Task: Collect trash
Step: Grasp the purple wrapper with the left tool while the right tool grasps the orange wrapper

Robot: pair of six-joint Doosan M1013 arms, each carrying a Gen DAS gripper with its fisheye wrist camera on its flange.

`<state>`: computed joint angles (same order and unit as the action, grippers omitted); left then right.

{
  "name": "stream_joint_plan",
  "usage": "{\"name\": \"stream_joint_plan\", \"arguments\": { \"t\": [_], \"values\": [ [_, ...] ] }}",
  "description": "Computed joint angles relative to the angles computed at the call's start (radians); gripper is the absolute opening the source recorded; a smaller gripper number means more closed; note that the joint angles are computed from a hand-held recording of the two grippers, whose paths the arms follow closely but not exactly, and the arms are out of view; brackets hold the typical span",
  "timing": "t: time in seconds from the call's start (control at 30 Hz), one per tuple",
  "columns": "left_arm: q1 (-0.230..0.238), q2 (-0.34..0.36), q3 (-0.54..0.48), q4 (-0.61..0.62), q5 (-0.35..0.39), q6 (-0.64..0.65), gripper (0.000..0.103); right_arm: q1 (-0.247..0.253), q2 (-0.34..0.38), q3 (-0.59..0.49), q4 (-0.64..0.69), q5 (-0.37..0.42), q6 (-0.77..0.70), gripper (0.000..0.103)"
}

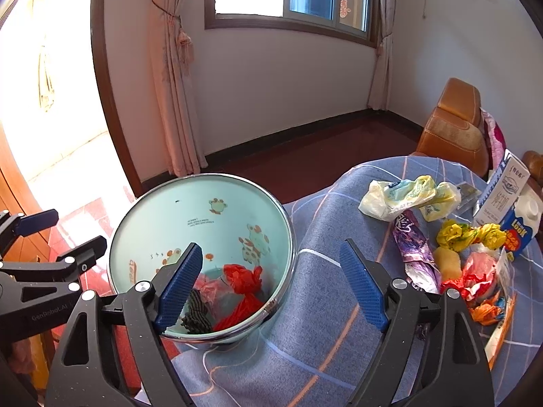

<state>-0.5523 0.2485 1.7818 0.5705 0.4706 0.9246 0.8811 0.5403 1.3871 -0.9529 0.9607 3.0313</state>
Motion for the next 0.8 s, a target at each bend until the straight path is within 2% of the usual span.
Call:
{"name": "stream_joint_plan", "arguments": {
  "t": [0.07, 0.1, 0.27, 0.43, 0.73, 0.8],
  "values": [
    [0.000, -0.004, 0.002, 0.005, -0.001, -0.003, 0.082, 0.013, 0.015, -0.019, -0.026, 0.083, 0.012, 0.094],
    [0.000, -0.006, 0.004, 0.011, -0.002, -0.007, 0.082, 0.019, 0.019, -0.022, -0.047, 0.110, 0.012, 0.094],
    [-0.004, -0.010, 0.007, 0.016, -0.001, -0.015, 0.082, 0.021, 0.003, 0.001, -0.042, 0.090, 0.034, 0.094],
    [-0.014, -0.012, 0.008, -0.021, -0.013, 0.036, 0.082, 0.028, -0.024, 0.034, -0.047, 0.111, 0.094, 0.094],
    [-0.057, -0.010, 0.010, -0.110, -0.029, 0.165, 0.082, 0.053, -0.097, 0.148, -0.067, 0.239, 0.258, 0.093],
    [-0.068, -0.010, 0.010, -0.128, -0.039, 0.192, 0.082, 0.057, -0.117, 0.179, -0.060, 0.272, 0.298, 0.085]
  ]
}}
